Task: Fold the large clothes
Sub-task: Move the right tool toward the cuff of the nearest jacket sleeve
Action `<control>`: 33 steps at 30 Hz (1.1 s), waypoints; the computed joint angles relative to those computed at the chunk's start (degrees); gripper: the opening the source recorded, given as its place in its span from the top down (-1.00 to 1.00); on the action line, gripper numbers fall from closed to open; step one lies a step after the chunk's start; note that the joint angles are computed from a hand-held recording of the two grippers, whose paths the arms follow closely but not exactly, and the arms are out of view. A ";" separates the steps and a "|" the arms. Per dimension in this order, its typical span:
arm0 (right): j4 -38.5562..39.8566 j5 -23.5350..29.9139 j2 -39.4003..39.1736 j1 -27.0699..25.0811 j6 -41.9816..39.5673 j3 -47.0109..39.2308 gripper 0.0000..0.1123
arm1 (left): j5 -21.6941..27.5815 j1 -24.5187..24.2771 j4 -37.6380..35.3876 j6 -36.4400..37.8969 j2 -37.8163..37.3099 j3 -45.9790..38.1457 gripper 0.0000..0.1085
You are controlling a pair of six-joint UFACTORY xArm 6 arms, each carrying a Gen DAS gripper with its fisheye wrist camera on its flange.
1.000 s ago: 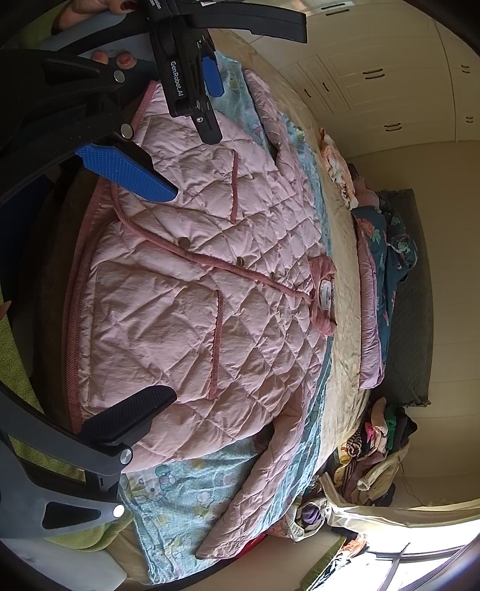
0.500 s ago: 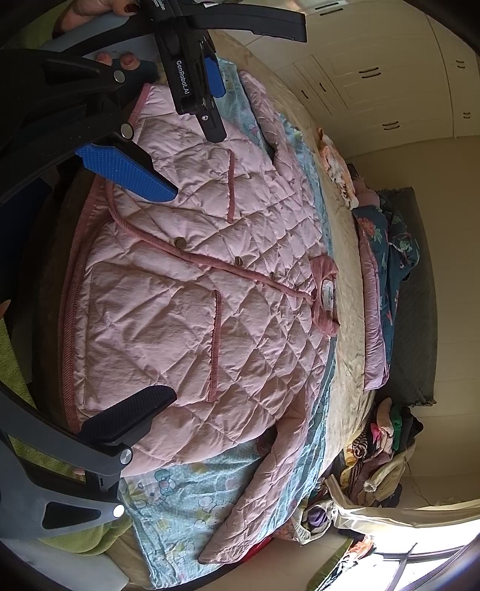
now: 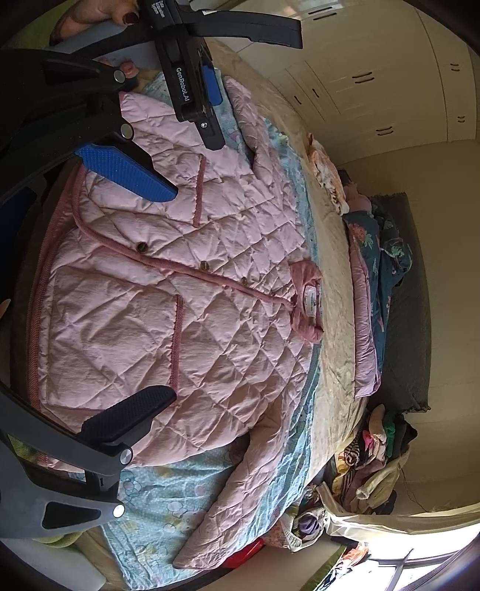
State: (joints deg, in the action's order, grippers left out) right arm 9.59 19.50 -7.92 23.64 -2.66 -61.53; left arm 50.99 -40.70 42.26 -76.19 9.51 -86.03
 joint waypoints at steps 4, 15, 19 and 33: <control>-0.45 0.17 2.46 -0.38 0.39 -3.90 -0.76 | 1.10 0.76 -0.28 1.10 1.39 -2.95 -0.74; 2.15 0.81 8.68 -1.97 -1.57 -13.16 -0.76 | 0.65 2.93 -1.86 3.88 5.50 -9.32 -0.74; 3.24 1.75 11.26 -2.89 -1.79 -16.91 -0.76 | 1.41 3.71 -2.92 5.98 7.98 -13.31 -0.74; 3.01 5.27 19.13 -6.67 1.59 -29.52 -0.76 | 7.02 6.00 -7.97 15.03 20.11 -34.18 -0.74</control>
State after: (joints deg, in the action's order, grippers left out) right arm 12.60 24.77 11.20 16.97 -1.06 -91.05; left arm 58.01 -34.71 34.28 -61.15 29.63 -120.21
